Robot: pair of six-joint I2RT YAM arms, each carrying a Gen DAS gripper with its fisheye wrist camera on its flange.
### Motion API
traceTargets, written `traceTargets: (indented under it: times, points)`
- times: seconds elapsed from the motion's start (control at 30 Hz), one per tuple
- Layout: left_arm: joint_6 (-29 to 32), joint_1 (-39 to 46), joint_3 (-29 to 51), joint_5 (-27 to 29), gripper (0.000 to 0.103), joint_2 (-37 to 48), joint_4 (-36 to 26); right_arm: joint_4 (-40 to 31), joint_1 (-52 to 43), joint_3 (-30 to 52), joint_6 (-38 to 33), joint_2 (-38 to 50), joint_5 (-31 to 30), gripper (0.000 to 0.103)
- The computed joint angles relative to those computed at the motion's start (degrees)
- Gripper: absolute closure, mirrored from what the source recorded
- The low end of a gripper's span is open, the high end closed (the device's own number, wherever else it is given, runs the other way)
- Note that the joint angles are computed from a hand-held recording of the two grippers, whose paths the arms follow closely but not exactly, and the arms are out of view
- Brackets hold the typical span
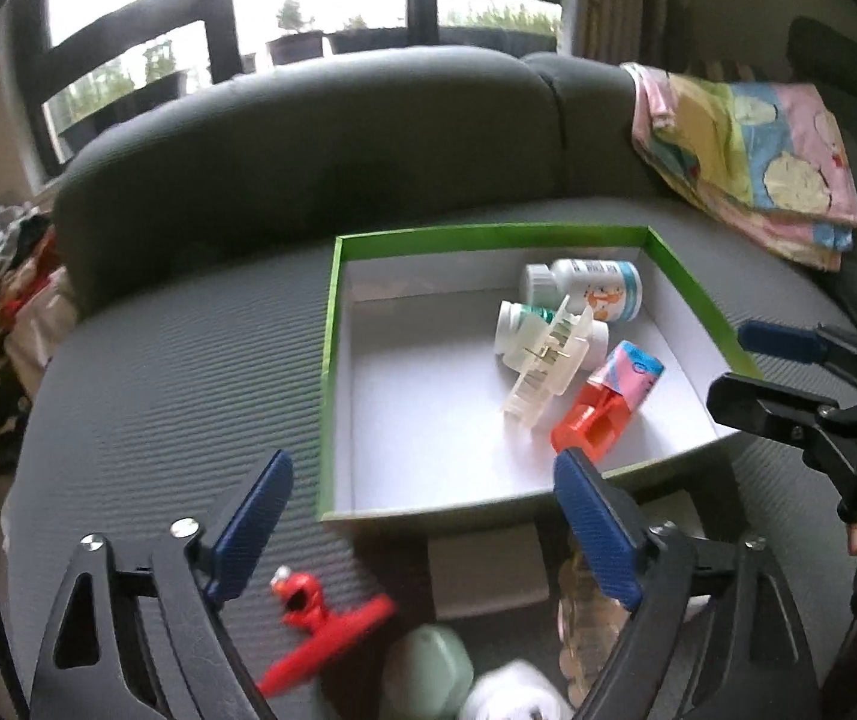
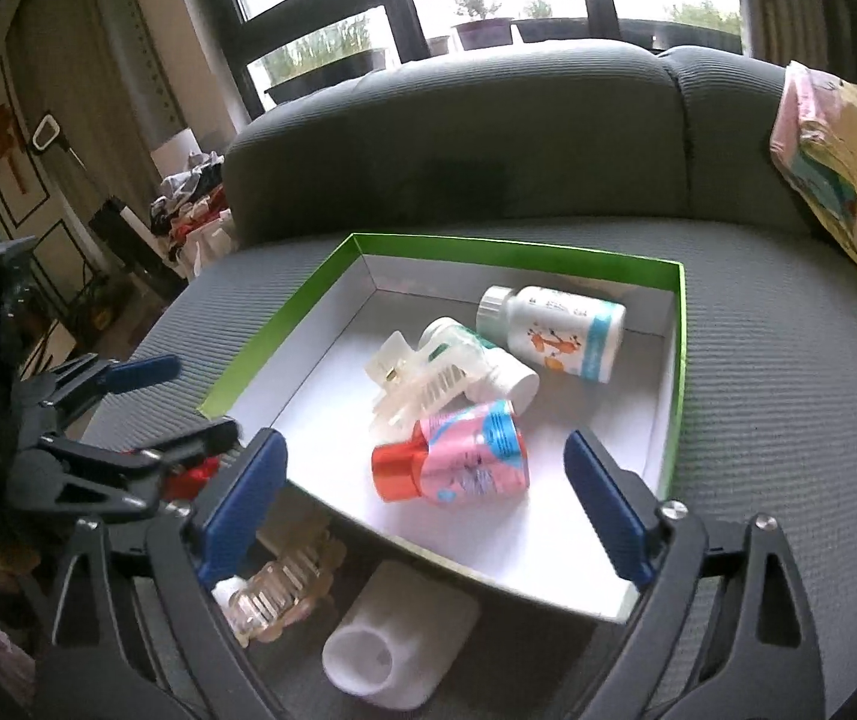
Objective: Organize rigid objects
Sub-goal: 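Move the left gripper back to the white plug adapter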
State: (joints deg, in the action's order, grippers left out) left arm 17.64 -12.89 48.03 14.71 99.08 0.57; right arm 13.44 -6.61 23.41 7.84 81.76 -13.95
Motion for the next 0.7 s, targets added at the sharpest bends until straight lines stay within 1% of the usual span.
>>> traceTargets:
  times: [0.07, 0.2, 0.3, 0.37, 0.43, 0.5, 0.6, 0.7]
  points:
    - [0.3, 1.3, -2.7, 1.2, 0.004, -3.4, -0.3, -0.6, -0.4, -2.0, 0.4, -2.9, -0.4, 0.006]
    - [0.8, 4.3, -9.8, 4.5, 0.004, -10.7, 0.8, -2.6, -0.9, -5.6, 0.8, -8.5, -1.4, 0.005]
    - [1.2, 6.6, -13.7, 7.2, 0.004, -13.5, 1.7, -3.7, -1.7, -8.0, 1.4, -11.4, -3.2, 0.003]
    - [1.7, 7.7, -15.9, 7.9, 0.004, -15.2, 1.9, -5.0, -1.8, -9.5, 1.9, -13.9, -4.3, 0.003]
    - [1.9, 7.8, -17.5, 6.4, 0.004, -16.5, 1.8, -5.9, -1.6, -11.2, 1.9, -16.3, -5.6, 0.003]
    - [2.9, 8.4, -20.0, 6.7, 0.004, -18.7, 1.8, -7.3, 0.0, -12.9, 1.9, -19.3, -6.4, 0.003]
    - [5.6, 10.5, -23.3, 9.6, 0.004, -20.6, 1.0, -9.1, 2.4, -15.4, 1.2, -22.9, -8.8, 0.003]
    - [8.1, 11.1, -25.3, 9.6, 0.004, -21.5, 0.2, -9.6, 7.1, -18.0, 1.5, -26.2, -8.3, 0.003]
